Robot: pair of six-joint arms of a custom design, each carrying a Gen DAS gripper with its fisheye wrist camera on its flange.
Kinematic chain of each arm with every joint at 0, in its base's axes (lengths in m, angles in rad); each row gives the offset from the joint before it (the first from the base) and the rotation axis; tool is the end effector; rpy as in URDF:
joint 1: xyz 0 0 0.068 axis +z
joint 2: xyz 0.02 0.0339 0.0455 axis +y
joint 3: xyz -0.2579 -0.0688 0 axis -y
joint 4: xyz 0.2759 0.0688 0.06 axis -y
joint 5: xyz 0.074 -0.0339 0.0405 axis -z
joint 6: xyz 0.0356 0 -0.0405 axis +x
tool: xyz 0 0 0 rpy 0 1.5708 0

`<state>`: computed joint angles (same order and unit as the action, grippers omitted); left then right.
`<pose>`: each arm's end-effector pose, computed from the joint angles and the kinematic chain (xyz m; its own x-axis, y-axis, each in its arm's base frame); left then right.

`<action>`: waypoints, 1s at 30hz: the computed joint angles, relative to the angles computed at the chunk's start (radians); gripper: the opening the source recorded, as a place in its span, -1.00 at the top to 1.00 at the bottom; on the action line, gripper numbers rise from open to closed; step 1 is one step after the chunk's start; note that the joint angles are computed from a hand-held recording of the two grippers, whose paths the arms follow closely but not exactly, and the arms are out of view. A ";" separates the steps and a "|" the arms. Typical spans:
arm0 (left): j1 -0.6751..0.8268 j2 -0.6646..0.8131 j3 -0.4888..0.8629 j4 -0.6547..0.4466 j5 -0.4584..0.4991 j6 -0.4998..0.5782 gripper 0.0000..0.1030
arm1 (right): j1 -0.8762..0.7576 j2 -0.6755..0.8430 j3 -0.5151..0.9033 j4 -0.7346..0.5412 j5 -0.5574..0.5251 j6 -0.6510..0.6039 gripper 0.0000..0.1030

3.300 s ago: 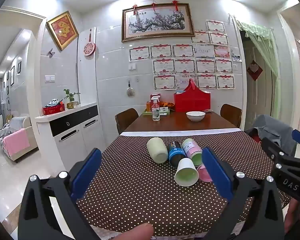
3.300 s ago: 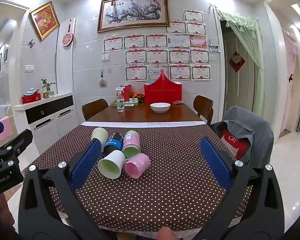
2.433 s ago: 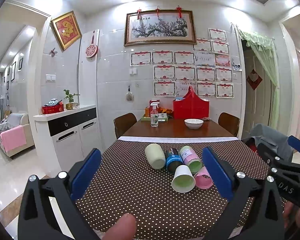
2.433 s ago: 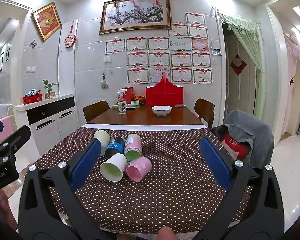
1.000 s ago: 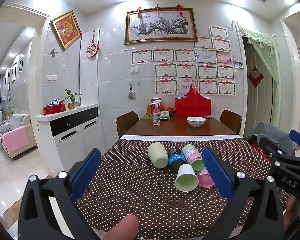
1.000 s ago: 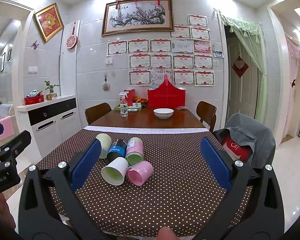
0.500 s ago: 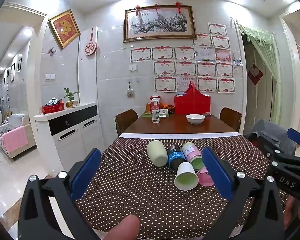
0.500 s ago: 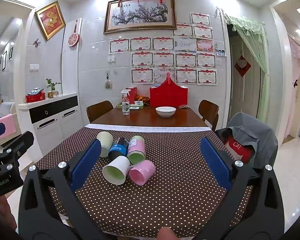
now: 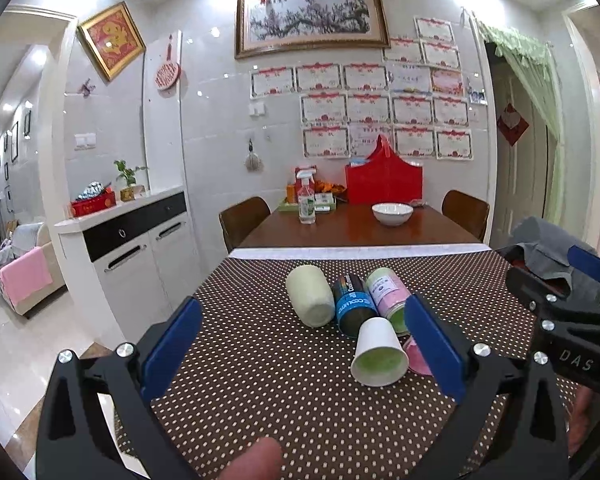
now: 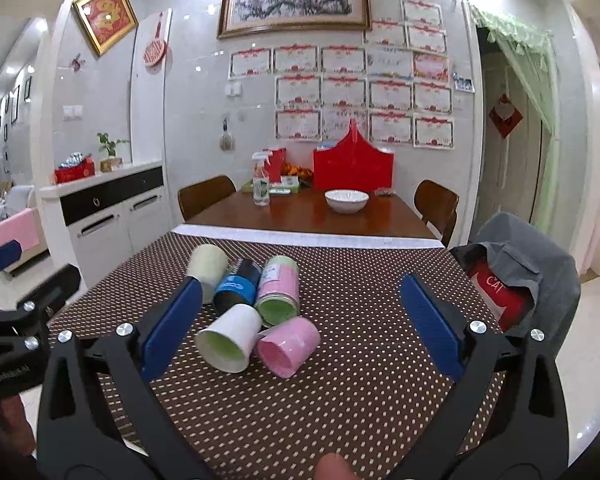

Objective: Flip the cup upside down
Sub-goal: 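Reach the left gripper to the black-blue CoolTowel can and close on it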

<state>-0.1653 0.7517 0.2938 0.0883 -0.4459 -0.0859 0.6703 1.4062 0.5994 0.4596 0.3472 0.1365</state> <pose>0.2043 -0.0185 0.1831 -0.3337 -0.0228 -0.9424 -0.2779 0.9577 0.0752 0.2528 0.1849 0.1736 -0.3095 -0.0821 -0.9473 -0.2940 0.9557 0.0133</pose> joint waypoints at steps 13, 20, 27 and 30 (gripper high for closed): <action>0.154 0.918 0.689 -0.117 0.309 0.035 -0.92 | -0.265 0.373 0.357 -0.193 -0.256 0.054 -0.88; 0.187 1.280 1.085 -0.328 0.436 -0.002 -0.92 | -0.326 0.551 0.587 -0.323 -0.366 0.054 -0.88; 0.202 1.507 1.371 -0.482 0.450 -0.018 -0.92 | -0.340 0.679 0.766 -0.407 -0.436 0.048 -0.88; 0.210 1.577 1.460 -0.537 0.452 -0.015 -0.91 | -0.348 0.719 0.819 -0.436 -0.455 0.053 -0.88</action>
<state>0.0447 2.3288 1.7535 -0.4492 0.0064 -0.1004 0.3222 2.1250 1.4181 0.0235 -0.1082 0.1899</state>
